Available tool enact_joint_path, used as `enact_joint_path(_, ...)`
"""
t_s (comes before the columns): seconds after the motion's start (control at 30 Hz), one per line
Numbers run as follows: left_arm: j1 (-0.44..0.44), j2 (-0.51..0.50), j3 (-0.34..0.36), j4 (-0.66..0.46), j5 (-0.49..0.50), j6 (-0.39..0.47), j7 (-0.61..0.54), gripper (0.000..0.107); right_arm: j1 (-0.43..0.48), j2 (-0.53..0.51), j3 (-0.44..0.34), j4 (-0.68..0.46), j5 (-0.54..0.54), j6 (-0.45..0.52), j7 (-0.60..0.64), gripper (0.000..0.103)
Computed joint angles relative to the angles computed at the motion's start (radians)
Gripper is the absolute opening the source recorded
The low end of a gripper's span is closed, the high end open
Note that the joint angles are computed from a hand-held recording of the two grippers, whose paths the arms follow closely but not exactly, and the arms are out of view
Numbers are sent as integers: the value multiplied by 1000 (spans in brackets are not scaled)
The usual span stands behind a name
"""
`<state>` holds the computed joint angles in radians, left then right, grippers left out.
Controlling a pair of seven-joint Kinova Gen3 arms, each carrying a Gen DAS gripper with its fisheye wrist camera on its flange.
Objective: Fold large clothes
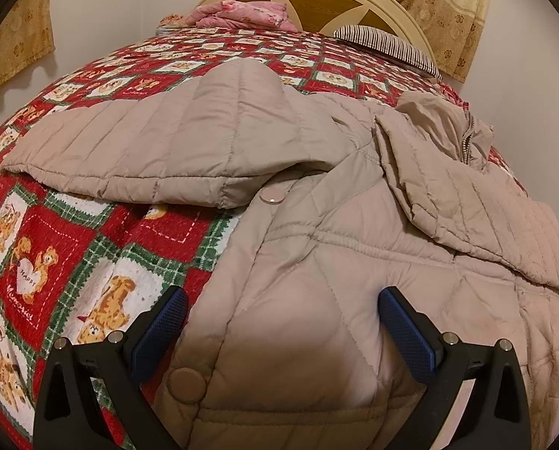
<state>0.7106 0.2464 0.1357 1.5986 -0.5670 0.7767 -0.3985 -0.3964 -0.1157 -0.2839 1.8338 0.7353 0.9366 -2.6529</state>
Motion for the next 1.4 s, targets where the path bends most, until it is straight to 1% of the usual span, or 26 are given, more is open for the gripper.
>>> enact_joint_path(0.07,-15,-22,5,17,23,-11,-12,102,0,-4,-4,5,10,4,-10,35)
enact_joint_path(0.17,-63,-68,17,43,97,-12,-66,102,5,-7,-3,8,16,6,-15,35)
enact_joint_path(0.2,-85,-89,22,58,113,-18,-78,102,7,-6,-4,10,21,6,-19,35)
enact_joint_path(0.23,-125,-113,46,78,113,-25,-74,102,7,-6,-5,13,26,6,-23,36)
enact_joint_path(0.27,-153,-134,61,93,97,-23,-55,102,7,-3,-4,14,26,5,-22,36)
enact_joint_path(0.3,-164,-151,61,104,65,-12,-18,102,8,-1,1,14,20,-3,-15,36)
enact_joint_path(0.4,-140,-187,-6,131,-56,31,99,102,11,3,11,23,8,-32,-14,36)
enact_joint_path(0.43,-157,-184,-12,128,-82,62,125,102,11,3,12,26,3,-40,-16,36)
enact_joint_path(0.47,-184,-171,1,114,-91,101,138,102,13,2,17,31,-6,-54,-12,36)
enact_joint_path(0.53,-238,-141,4,84,-73,150,127,102,17,0,21,40,-21,-79,-5,36)
enact_joint_path(0.6,-261,-103,-9,51,-63,194,126,102,20,1,17,47,-25,-88,-8,36)
enact_joint_path(0.67,-281,-66,-23,19,-36,217,103,102,21,5,19,50,-37,-93,-5,36)
enact_joint_path(0.73,-310,-56,-44,17,19,189,62,102,22,10,24,49,-62,-94,13,36)
enact_joint_path(0.77,-332,-56,-40,23,42,168,59,102,21,13,24,46,-67,-89,19,36)
enact_joint_path(0.8,-336,-54,-52,29,58,145,73,102,19,17,20,42,-65,-77,19,36)
enact_joint_path(0.83,-321,-52,-73,25,57,137,92,102,16,19,19,41,-63,-69,18,36)
enact_joint_path(0.87,-325,-57,-77,36,53,113,106,102,13,20,17,39,-62,-61,16,36)
enact_joint_path(0.9,-347,-65,-65,46,64,72,111,102,11,21,17,38,-62,-54,15,36)
enact_joint_path(0.97,-365,-69,-70,53,95,15,111,102,7,19,20,37,-67,-46,14,36)
enact_joint_path(1.13,-356,-43,-103,38,66,-27,179,102,7,8,20,38,-82,-34,19,36)
enact_joint_path(1.17,-355,-39,-106,35,60,-33,184,98,8,7,19,39,-82,-29,19,36)
enact_joint_path(1.23,-351,-25,-112,21,48,-29,183,83,9,6,19,39,-83,-22,20,36)
enact_joint_path(1.27,-343,-19,-115,13,34,-21,183,67,10,6,19,40,-85,-20,19,36)
enact_joint_path(1.3,-344,-18,-118,15,30,-28,178,48,12,3,20,42,-87,-19,16,36)
enact_joint_path(1.37,-365,-25,-116,37,53,-79,144,25,18,-3,23,48,-96,-21,15,36)
enact_joint_path(1.4,-374,-30,-117,46,64,-99,130,19,21,-8,25,53,-102,-24,13,36)
